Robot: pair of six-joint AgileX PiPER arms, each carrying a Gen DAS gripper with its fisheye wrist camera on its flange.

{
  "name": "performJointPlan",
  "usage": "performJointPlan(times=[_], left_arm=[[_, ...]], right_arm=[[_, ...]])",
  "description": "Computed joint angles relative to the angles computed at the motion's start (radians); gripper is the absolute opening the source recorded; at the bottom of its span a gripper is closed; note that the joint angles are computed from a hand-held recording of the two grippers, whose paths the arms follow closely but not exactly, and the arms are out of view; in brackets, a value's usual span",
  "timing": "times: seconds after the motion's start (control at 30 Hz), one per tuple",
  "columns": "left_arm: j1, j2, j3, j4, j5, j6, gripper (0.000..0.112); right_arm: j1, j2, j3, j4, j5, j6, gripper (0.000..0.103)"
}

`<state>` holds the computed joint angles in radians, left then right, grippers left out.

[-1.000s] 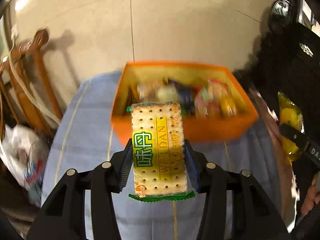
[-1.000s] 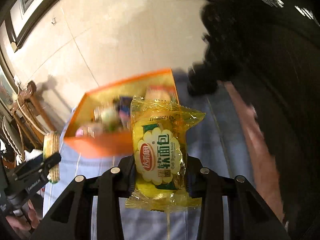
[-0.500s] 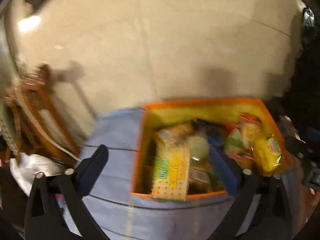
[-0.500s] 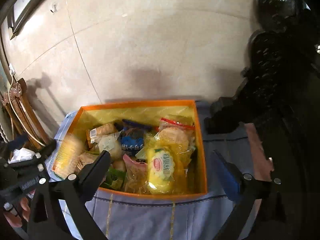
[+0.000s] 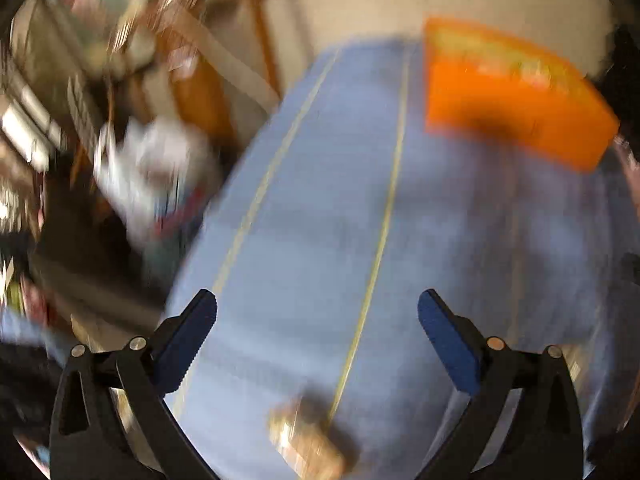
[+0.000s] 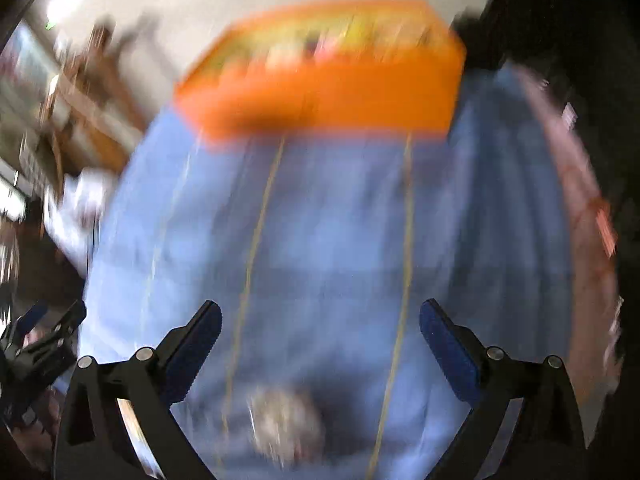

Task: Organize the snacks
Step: 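Grasp a white candy bag with right gripper while left grasps a bread pack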

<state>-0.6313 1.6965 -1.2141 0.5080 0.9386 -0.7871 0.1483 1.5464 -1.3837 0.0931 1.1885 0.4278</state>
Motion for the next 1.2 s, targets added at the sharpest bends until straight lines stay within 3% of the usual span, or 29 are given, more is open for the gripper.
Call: performJointPlan(times=[0.1, 0.2, 0.3, 0.4, 0.47, 0.63, 0.67, 0.7, 0.77, 0.87, 1.07, 1.2], left_arm=[[0.013, -0.125, 0.273, -0.049, -0.057, -0.072, 0.099], [0.012, -0.159, 0.405, -0.089, -0.101, -0.076, 0.099], [0.007, -0.166, 0.471, -0.079, -0.203, -0.109, 0.099], [-0.011, -0.103, 0.466, -0.018, -0.216, -0.219, 0.099], [-0.023, -0.089, 0.476, -0.004, -0.244, -0.275, 0.099], [0.045, -0.106, 0.542, -0.088, -0.404, -0.269, 0.097], [0.019, -0.114, 0.546, -0.056, -0.411, -0.239, 0.079], [-0.011, -0.138, 0.559, -0.037, -0.44, -0.173, 0.034], [-0.082, -0.151, 0.537, -0.053, -0.409, -0.088, 0.035], [-0.133, -0.151, 0.5, -0.108, -0.386, -0.025, 0.035], [-0.144, -0.172, 0.338, -0.12, -0.305, 0.085, 0.035], [-0.16, -0.097, 0.141, -0.061, -0.238, 0.119, 0.035]], right_arm=[[0.089, -0.042, 0.108, -0.049, 0.026, 0.047, 0.099], [0.138, -0.047, 0.163, -0.052, 0.018, 0.065, 0.099], [0.166, -0.044, 0.199, -0.023, -0.038, 0.077, 0.099], [0.23, -0.037, 0.254, -0.088, -0.123, 0.161, 0.099], [0.249, 0.003, 0.268, -0.086, -0.131, 0.164, 0.1], [0.32, 0.001, 0.305, -0.17, -0.192, 0.244, 0.096], [0.336, 0.002, 0.298, -0.189, -0.173, 0.252, 0.084], [0.344, -0.001, 0.287, -0.195, -0.155, 0.235, 0.064], [0.33, -0.005, 0.257, -0.174, -0.112, 0.204, 0.046], [0.267, -0.038, 0.254, -0.086, -0.098, 0.143, 0.045], [0.189, -0.127, 0.225, -0.119, -0.059, 0.147, 0.045], [0.1, -0.149, 0.156, -0.171, -0.05, 0.167, 0.046]])
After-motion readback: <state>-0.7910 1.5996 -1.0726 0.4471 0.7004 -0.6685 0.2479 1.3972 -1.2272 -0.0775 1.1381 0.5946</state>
